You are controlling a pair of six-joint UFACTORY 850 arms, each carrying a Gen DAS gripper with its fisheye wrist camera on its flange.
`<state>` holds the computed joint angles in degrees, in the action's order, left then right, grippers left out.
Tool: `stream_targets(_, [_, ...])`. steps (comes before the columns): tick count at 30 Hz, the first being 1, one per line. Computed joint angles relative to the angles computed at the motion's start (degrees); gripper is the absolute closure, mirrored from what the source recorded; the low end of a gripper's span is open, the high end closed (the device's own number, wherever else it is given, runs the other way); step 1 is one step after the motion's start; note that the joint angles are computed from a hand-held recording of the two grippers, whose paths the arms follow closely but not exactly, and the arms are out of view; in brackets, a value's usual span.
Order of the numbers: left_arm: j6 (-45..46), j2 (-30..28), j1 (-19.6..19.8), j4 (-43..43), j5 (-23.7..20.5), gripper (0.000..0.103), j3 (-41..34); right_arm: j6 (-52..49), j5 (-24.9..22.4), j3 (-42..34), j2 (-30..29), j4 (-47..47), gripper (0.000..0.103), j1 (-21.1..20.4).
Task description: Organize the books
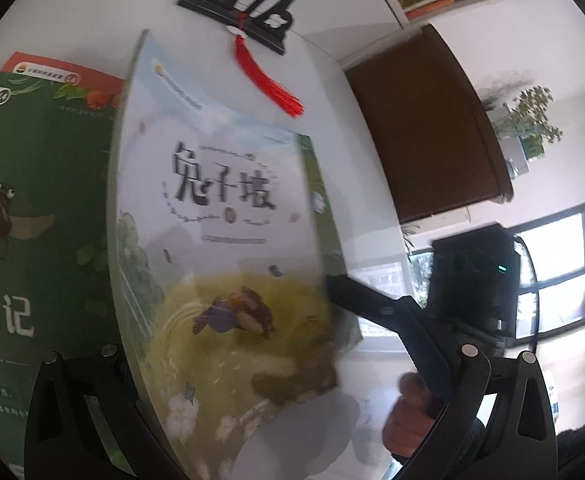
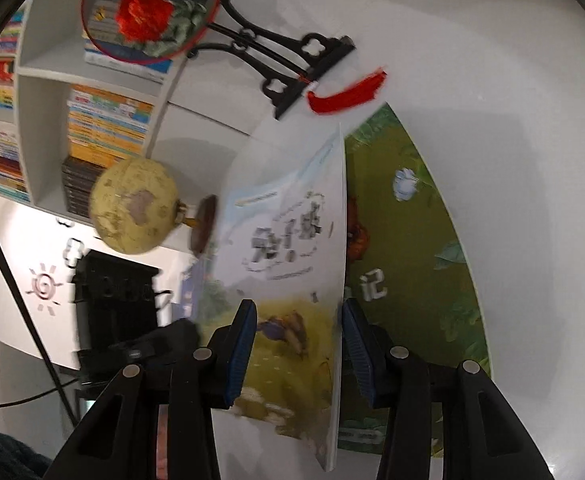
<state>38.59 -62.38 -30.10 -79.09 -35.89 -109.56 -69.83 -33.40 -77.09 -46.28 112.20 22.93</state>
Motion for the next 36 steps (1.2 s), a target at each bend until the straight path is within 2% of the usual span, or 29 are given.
stream_targets(2, [-0.44, 0.55, -0.28, 1.26, 0.62, 0.002, 0.46, 2.91, 1.13, -0.90, -0.76, -3.29, 0.058, 0.21])
stream_targets(4, [-0.94, 0.84, -0.23, 1.85, 0.90, 0.002, 1.10, -0.12, -2.93, 0.19, -0.83, 0.97, 0.058, -0.24])
stream_targets(7, [0.78, 0.88, 0.63, -2.81, -0.82, 0.002, 2.52, -3.10, -8.57, 1.44, -1.05, 6.24, 0.058, -0.97])
stream_targets(9, [2.19, 1.37, 0.90, -4.98, -1.23, 0.002, 3.73, -2.39, -9.45, 1.28, -1.33, 5.96, 0.058, -1.10])
stream_targets(13, [3.71, 3.14, 0.95, -5.89, 0.06, 0.002, 5.91, 3.40, -1.56, -1.16, -1.14, -4.39, 0.059, 0.49])
stream_targets(15, [4.58, 4.48, 0.80, -6.05, 2.22, 0.003, 7.35, 3.85, 0.20, -1.54, -0.93, -6.23, 0.059, 1.22])
stream_targets(19, [2.00, 6.26, -0.07, -0.40, 7.53, 0.003, 8.61, 7.63, 6.56, -4.16, -0.94, -14.49, 0.059, 3.62])
stream_targets(22, [3.45, 7.83, -0.30, -0.90, 9.80, 0.003, 10.43, 12.18, 10.54, -5.93, -1.07, -22.56, 0.059, 5.16])
stream_targets(23, [5.18, 8.39, -0.13, -2.60, 9.90, 0.003, 11.34, 12.06, 10.57, -6.31, -1.21, -23.57, 0.058, 5.53])
stream_targets(29, [14.36, 13.32, 0.89, -14.13, 10.44, 0.003, 19.46, 1.74, 2.34, -5.26, -1.79, -10.66, 0.058, 4.70])
stream_targets(36, [27.34, 20.43, 1.76, -28.40, 12.48, 0.003, 28.82, 1.28, 0.93, -8.56, -2.23, -11.89, 0.058, 6.94])
